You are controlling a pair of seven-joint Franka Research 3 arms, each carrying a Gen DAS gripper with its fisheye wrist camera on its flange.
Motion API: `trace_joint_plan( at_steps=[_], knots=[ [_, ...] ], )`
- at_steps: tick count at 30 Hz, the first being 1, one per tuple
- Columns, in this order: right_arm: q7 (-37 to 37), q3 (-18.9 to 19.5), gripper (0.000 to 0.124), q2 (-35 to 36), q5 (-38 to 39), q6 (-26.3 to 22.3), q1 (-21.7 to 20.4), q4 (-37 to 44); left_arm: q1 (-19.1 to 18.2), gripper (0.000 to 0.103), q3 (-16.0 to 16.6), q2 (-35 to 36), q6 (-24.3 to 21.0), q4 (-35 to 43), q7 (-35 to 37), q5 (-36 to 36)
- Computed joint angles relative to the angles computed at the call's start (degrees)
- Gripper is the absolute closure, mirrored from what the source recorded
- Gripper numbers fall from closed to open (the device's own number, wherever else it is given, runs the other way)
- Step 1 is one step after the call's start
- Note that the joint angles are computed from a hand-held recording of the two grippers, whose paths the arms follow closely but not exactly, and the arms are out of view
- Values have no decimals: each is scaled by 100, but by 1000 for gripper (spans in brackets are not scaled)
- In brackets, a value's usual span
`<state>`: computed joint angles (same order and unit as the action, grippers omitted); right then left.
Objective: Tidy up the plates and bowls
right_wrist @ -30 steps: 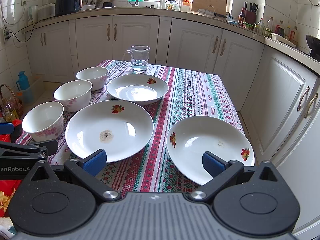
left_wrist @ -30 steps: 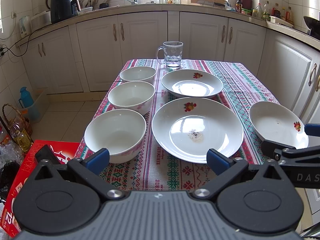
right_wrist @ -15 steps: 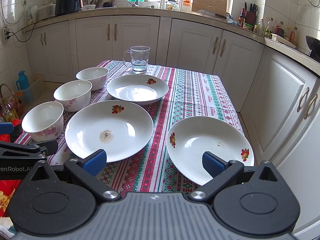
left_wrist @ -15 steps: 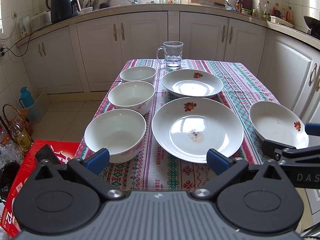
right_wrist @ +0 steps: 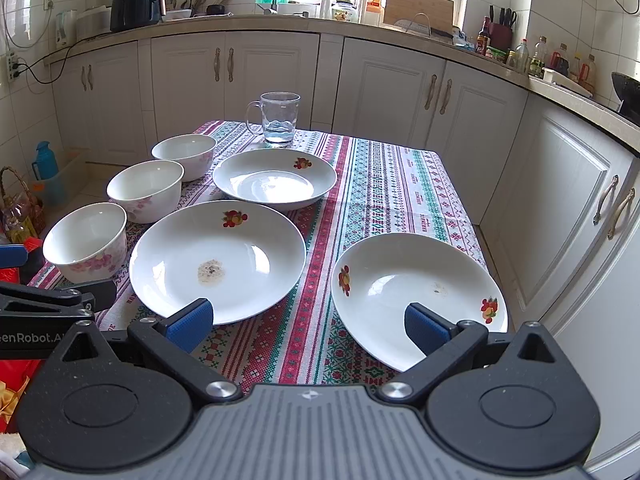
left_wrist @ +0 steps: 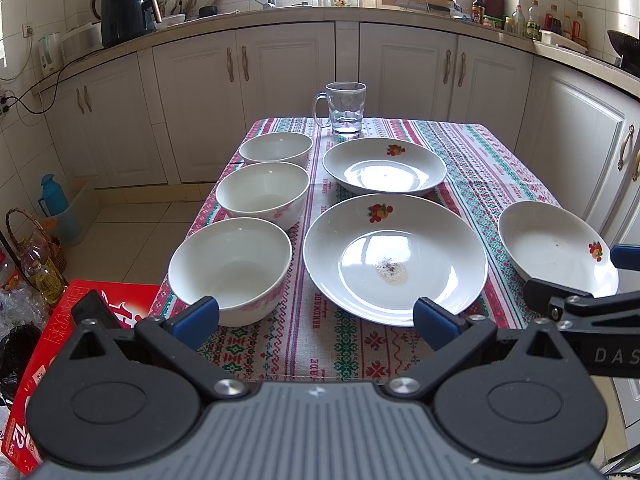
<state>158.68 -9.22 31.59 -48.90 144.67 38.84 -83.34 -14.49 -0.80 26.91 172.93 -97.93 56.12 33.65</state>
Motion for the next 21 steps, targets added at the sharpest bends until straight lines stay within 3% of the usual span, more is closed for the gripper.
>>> trace_joint_plan(
  at_steps=[14, 21],
  knots=[
    [34, -39, 21, 13, -139, -6, 11, 31, 48, 1, -118, 83, -21, 130, 276, -87],
    [15, -49, 21, 10, -185, -66, -13, 47, 275, 1, -438, 237, 36, 341, 867, -396]
  ],
)
